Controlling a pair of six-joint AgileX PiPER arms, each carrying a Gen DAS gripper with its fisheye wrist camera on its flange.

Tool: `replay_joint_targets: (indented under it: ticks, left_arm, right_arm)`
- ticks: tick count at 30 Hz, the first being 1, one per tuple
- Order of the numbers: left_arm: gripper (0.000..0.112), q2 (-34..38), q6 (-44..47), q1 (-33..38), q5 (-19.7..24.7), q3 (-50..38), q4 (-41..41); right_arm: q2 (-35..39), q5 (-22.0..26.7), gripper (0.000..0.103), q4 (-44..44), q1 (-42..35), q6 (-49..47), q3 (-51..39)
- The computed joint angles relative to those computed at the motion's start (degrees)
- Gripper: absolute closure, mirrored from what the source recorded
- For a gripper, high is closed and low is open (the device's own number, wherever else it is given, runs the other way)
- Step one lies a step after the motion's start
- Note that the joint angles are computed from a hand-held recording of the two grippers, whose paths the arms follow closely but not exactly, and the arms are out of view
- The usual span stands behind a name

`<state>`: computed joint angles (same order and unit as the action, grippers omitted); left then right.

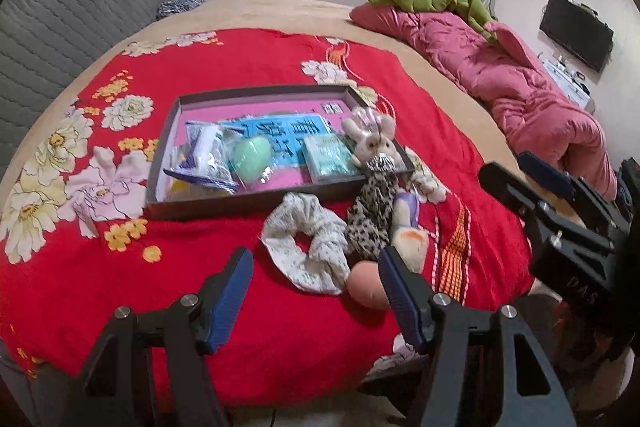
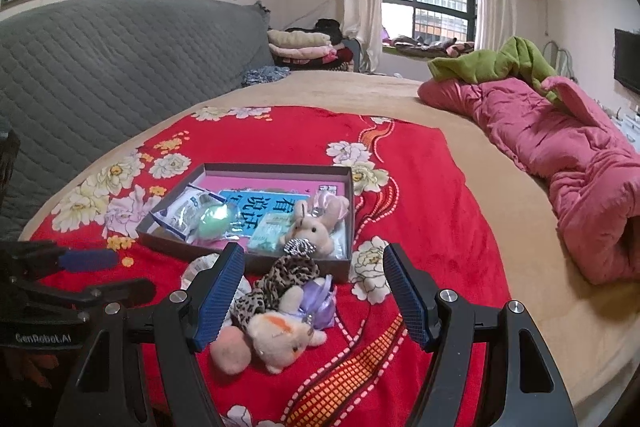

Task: Organize soft objects
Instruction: 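Grasp peach ball with left tool while right tool grasps cat plush with purple bow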

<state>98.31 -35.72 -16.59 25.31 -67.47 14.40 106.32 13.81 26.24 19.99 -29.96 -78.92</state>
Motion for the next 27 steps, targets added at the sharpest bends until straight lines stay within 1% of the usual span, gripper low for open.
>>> replay_joint_targets:
  ticks: [3,8,13,20,23,25,27]
  left_arm:
    - [0.047,0.82,1.91,-0.82,0.08,0.09,-1.67]
    - [0.047,2.63,6.67,-2.02,0.0,-0.28,-6.88]
    - [0.047,4.73,9.02,-3.33,0.12,-0.96,-9.46]
    - [0.047,8.23,8.66,-5.12,0.16,-3.16,-7.98]
    - [0.048,9.49,7.13,-5.38,-0.15,-4.04,-5.87]
    - [0.048,10.41,6.88,-5.32,-0.26,-4.72,-5.53]
    - [0.048,11.38,5.58,-5.7,-0.14,-5.4,-3.43]
  right_arm:
    - [-0.13,0.01,0.03,0.44,-0.51,-0.36,0.53]
    - [0.29,1.05,0.03,0.41,-1.15,0.0,0.52]
    - [1.24,1.89,0.03,0.7,-1.36,-0.47,0.55]
    - [3.62,3.7,0.03,1.29,-1.39,-1.56,-0.4]
    - [4.81,4.83,0.03,1.37,-1.5,-1.85,-1.33]
    - [5.79,6.25,0.03,1.51,-1.59,-1.96,-2.29]
    - [7.17,8.24,0.03,0.59,-1.44,-0.97,-3.85]
